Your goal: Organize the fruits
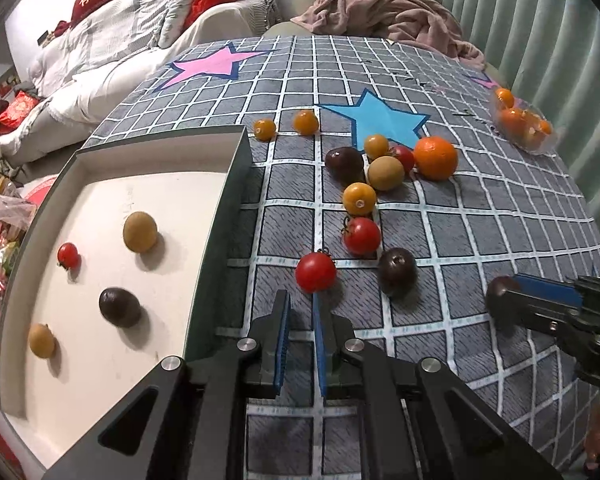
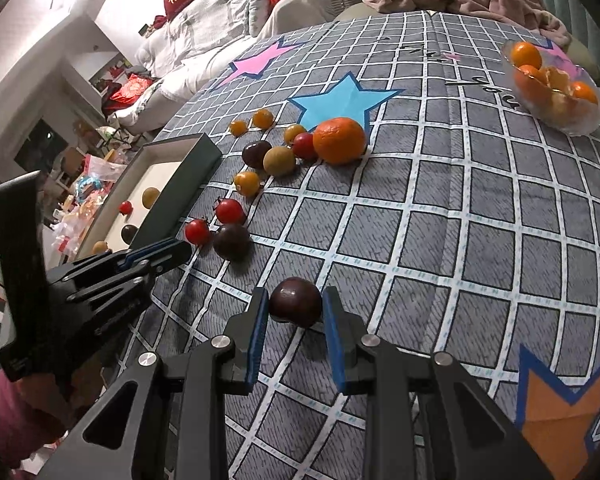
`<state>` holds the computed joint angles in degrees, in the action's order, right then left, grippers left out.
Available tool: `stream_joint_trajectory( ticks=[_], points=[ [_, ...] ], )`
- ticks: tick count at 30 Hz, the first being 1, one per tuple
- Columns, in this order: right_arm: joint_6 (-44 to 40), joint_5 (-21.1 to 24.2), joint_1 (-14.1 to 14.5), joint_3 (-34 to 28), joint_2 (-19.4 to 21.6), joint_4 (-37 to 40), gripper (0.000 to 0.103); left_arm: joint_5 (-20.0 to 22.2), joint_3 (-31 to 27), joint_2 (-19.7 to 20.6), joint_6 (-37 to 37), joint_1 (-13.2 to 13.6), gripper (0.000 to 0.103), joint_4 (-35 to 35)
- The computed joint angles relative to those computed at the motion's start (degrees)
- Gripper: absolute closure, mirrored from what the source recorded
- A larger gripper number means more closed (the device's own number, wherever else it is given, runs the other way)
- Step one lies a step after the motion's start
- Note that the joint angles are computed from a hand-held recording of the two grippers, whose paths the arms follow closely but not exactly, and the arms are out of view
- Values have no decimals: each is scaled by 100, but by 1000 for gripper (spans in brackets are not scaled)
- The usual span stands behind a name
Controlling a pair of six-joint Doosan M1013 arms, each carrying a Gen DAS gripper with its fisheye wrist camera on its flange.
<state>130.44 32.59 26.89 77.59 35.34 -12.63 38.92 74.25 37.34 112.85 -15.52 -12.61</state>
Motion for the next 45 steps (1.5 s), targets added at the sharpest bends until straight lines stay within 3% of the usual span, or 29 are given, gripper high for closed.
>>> stream_joint_trajectory(
  ticks=[7, 8, 9, 10, 11, 13, 17, 27, 32, 35, 37, 38, 39, 41, 44, 45],
  points=[
    [-24, 1, 8, 4, -3, 12, 73, 123, -38, 26, 351, 49, 90, -387],
    [-24, 1, 8, 4, -3, 12, 73, 140, -41, 27, 368, 50, 83, -391],
    [-20, -5, 8, 6, -4, 15, 73, 145, -43, 28, 375, 47, 54, -378],
    [-21, -5, 9, 5, -3, 23, 73, 10, 16, -7, 391, 42, 34, -386],
    [-14, -10, 11, 12, -8, 19, 73, -209, 120, -63, 571, 60, 24, -631],
    [-18, -16, 14, 21, -11, 26, 73, -492, 248, -140, 706, 32, 23, -688],
    [-3, -27, 15, 33, -21, 37, 73, -546, 188, -89, 325, -48, 23, -152],
    [-7, -78, 37, 77, -67, 37, 73, -469, 174, -92, 873, 43, 24, -509],
    [-27, -42, 39, 26, -36, 48, 73, -552, 197, -91, 933, 10, 24, -300],
    [-15, 1, 48, 7, -30, 27, 73, -385, 67, -4, 964, -40, 41, -188],
    [5, 29, 55, -1, -35, -5, 73, -453, 52, 14, 898, -63, 41, -91],
    [13, 36, 58, 1, -42, -20, 73, -396, 1, 42, 853, -58, 46, -74],
    [20, 47, 61, -4, -44, -39, 73, -308, -53, 74, 802, -53, 60, -48],
    [42, 70, 66, -16, -48, -84, 73, -101, -150, 127, 827, -13, 64, -257],
    [65, 90, 72, -30, -52, -107, 73, -147, -92, 99, 1010, -28, 79, -346],
    [74, 107, 80, -41, -50, -123, 73, -184, -60, 82, 1040, -42, 80, -322]
  ],
)
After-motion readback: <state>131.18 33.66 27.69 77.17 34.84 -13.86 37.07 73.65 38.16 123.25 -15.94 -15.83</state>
